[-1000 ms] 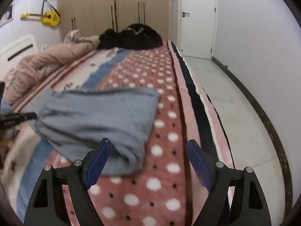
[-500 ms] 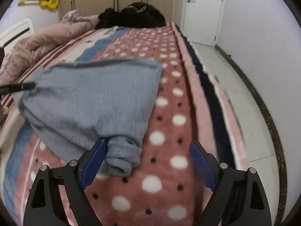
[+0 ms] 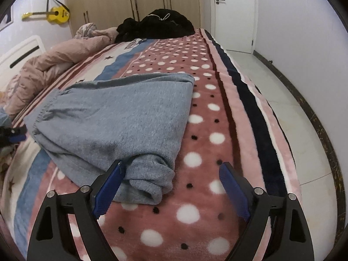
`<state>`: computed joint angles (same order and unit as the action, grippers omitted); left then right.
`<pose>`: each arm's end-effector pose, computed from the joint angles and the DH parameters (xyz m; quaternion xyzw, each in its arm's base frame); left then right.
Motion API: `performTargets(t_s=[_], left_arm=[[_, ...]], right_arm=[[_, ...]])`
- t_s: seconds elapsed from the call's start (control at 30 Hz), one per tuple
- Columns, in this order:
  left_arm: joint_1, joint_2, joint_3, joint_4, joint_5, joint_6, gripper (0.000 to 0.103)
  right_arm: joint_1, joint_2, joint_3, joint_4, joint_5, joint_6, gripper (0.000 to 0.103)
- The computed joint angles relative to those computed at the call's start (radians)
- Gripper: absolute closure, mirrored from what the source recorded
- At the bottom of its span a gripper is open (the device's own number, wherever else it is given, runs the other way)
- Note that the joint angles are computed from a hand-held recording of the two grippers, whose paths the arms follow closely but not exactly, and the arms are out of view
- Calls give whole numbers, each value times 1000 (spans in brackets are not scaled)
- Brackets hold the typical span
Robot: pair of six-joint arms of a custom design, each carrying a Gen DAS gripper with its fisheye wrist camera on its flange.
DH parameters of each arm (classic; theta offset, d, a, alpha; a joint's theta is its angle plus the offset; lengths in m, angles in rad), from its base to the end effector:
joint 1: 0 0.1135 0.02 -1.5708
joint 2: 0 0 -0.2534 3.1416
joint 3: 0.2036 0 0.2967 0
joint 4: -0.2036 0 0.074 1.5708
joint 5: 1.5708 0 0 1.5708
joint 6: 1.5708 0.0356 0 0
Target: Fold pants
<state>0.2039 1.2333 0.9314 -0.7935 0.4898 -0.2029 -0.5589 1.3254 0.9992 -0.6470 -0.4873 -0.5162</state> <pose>0.2772 0.0402 0.2298 -0.1345 0.9350 -0.2355 0.2286 0.2736 -0.1514 0.2358 -0.0512 0.9288 0.0518 0.3634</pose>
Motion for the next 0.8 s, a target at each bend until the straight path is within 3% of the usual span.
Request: performTargets(t_s=[0.07,0.2,0.3,0.4,0.47,0.53,0.57,0.7,0.8], left_arm=[[7,17,-17,85,5,-63,25],[-40,84,21,210,-144,-123,25],[-43,164,58,306,-194,-211,26],[-50,236,119,355,-293,-260,45],[-54,283,172,351,-370,-279,75],[-41,298,186,357,-378,-300,93],[-31,289,179,369,-358,-302,97],[-78,165,126,399,-439,-202,99],[-132,69,117,409,-443,-175,100]], right_arm=[[-3,3,0,0,-6,-1,17],[-6,14,3,-2,-17,0,17],[-7,22,8,-4,-24,-2,17],[-10,27,8,-4,-32,-3,17],[-13,32,10,-2,-38,-4,17],[-16,34,10,-3,-46,-6,17],[-17,34,9,-5,-49,-7,17],[-20,38,9,-9,-60,-13,17],[-22,38,4,-9,-66,-19,17]])
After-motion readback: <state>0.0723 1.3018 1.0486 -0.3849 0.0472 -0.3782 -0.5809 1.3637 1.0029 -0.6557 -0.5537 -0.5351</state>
